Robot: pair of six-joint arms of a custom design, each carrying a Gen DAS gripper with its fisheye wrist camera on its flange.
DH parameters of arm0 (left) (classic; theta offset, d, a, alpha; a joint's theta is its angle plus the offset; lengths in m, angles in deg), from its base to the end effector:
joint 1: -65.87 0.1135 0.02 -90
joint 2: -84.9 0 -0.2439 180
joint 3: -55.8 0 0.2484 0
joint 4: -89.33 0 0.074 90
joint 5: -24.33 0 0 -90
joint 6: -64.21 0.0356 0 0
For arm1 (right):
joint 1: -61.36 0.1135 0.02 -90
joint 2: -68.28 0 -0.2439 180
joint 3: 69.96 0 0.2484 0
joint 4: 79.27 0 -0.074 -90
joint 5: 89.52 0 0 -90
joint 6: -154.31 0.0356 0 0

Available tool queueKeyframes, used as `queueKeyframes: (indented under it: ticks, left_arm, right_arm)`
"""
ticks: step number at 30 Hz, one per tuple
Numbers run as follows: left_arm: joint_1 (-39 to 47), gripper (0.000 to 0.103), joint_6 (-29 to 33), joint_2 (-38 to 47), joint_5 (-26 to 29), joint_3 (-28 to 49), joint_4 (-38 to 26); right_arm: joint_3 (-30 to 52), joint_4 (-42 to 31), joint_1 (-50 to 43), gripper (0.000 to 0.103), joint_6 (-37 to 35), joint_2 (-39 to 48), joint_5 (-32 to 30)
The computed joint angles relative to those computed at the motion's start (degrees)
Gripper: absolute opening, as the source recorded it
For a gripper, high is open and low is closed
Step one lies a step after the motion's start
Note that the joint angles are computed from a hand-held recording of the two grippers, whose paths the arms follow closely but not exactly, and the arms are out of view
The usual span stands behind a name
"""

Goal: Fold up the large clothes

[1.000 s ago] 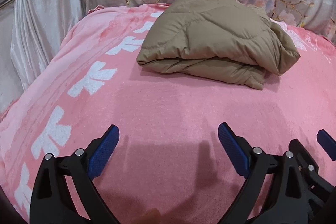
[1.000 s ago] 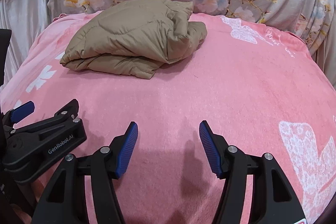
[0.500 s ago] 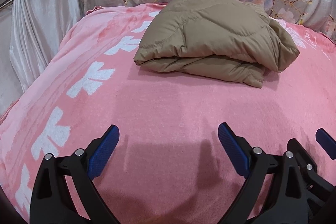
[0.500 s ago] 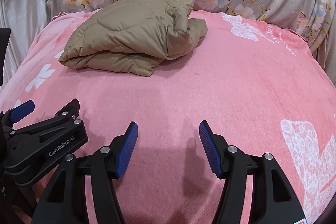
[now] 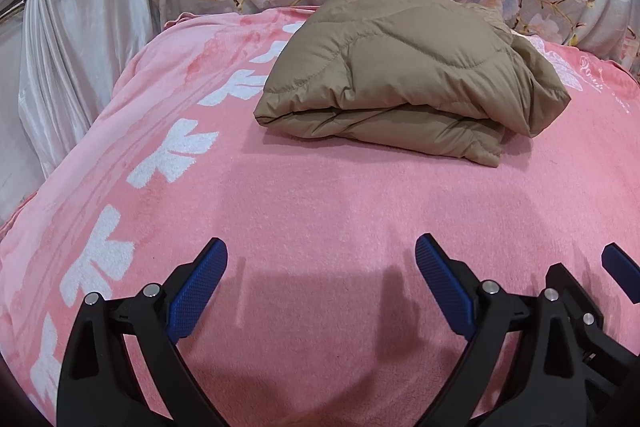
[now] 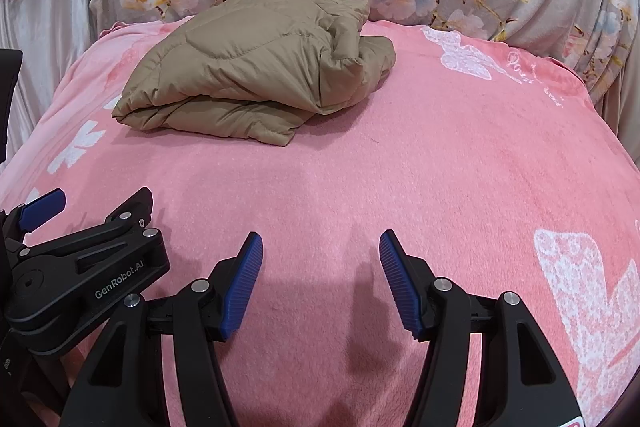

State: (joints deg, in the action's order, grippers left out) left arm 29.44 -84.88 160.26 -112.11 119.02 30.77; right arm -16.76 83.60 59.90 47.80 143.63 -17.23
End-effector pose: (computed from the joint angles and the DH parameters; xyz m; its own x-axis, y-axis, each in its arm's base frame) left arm 0.2034 -0.1181 0.2042 -0.5758 -0.3098 -0.7566 -0.5403 0.8387 0.0678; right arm 0.2721 0.0039 0.1875 -0.5468 -0.2569 -0.7969 -0.3823 0.9234 -0.0353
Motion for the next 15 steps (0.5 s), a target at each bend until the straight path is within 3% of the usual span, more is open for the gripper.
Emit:
queueKeyframes:
  ticks: [15]
  left_arm:
    - [-0.3, 0.093, -0.2, -0.3, -0.6, 0.3, -0.7]
  right_arm:
    - [-0.1, 0.3, -0.1, 0.060, -0.2, 0.0, 0.0]
